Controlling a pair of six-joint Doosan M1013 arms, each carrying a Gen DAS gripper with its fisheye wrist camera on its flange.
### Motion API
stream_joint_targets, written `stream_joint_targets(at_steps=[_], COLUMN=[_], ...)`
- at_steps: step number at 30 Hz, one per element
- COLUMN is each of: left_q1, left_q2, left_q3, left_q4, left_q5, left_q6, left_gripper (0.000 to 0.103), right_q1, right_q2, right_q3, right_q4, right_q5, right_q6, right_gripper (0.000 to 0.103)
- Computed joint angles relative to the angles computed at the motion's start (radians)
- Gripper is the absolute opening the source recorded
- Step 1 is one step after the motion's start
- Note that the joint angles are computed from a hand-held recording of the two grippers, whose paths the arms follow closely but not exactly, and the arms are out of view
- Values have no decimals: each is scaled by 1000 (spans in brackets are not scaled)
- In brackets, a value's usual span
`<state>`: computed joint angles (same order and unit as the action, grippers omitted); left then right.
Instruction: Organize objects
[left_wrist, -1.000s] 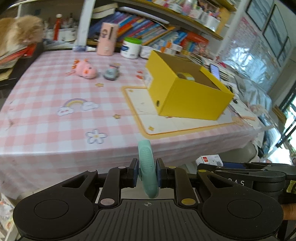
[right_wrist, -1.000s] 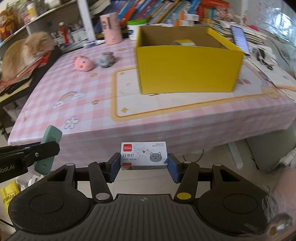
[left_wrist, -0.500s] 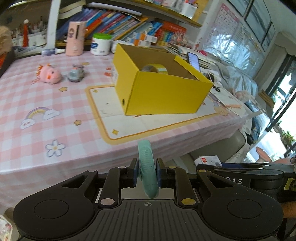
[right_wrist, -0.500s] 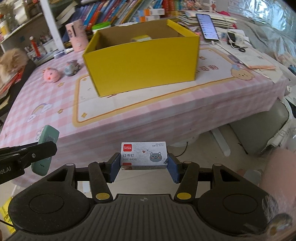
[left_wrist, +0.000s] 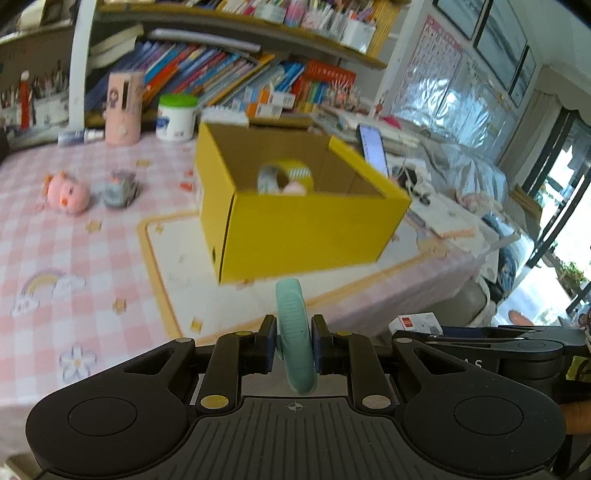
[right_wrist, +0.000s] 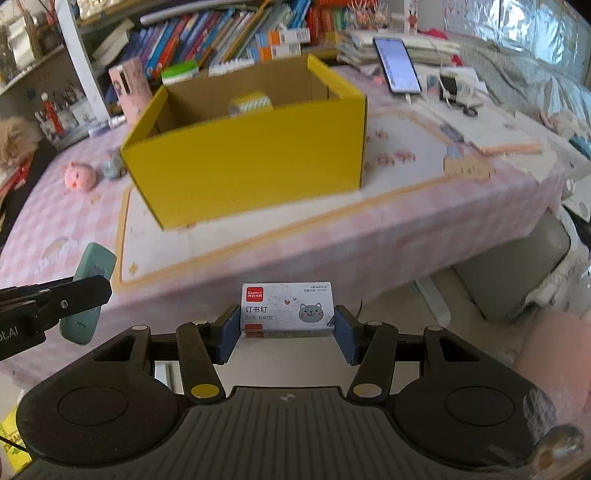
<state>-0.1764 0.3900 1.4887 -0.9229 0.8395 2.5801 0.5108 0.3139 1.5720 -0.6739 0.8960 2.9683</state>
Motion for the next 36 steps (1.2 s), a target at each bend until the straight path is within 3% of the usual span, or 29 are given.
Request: stream_joint_targets(at_steps=[10, 17, 21, 28, 36], left_q1=[-47, -95, -116, -147, -167], left_q2=[41, 93, 122, 164, 202], left_q3=[-95, -168, -206, -262, -311], left_q4=[-125, -70, 4, 161, 316], left_q5=[-83, -148, -149, -183, -173], left_q6=[80, -9, -87, -249, -400], left_gripper=[18, 18, 18, 18, 18], right_q1=[-60, -127, -174, -244, -284], right_q2=[-18, -5, 18, 73, 141], right_q3=[-10, -41, -73, -142, -235], right_q4=[-203, -291, -222, 49, 289], right_q5=[-63, -139, -189, -250, -193], right_q6=[51, -34, -213, -639, -1026], right_gripper=[51, 51, 51, 51, 51])
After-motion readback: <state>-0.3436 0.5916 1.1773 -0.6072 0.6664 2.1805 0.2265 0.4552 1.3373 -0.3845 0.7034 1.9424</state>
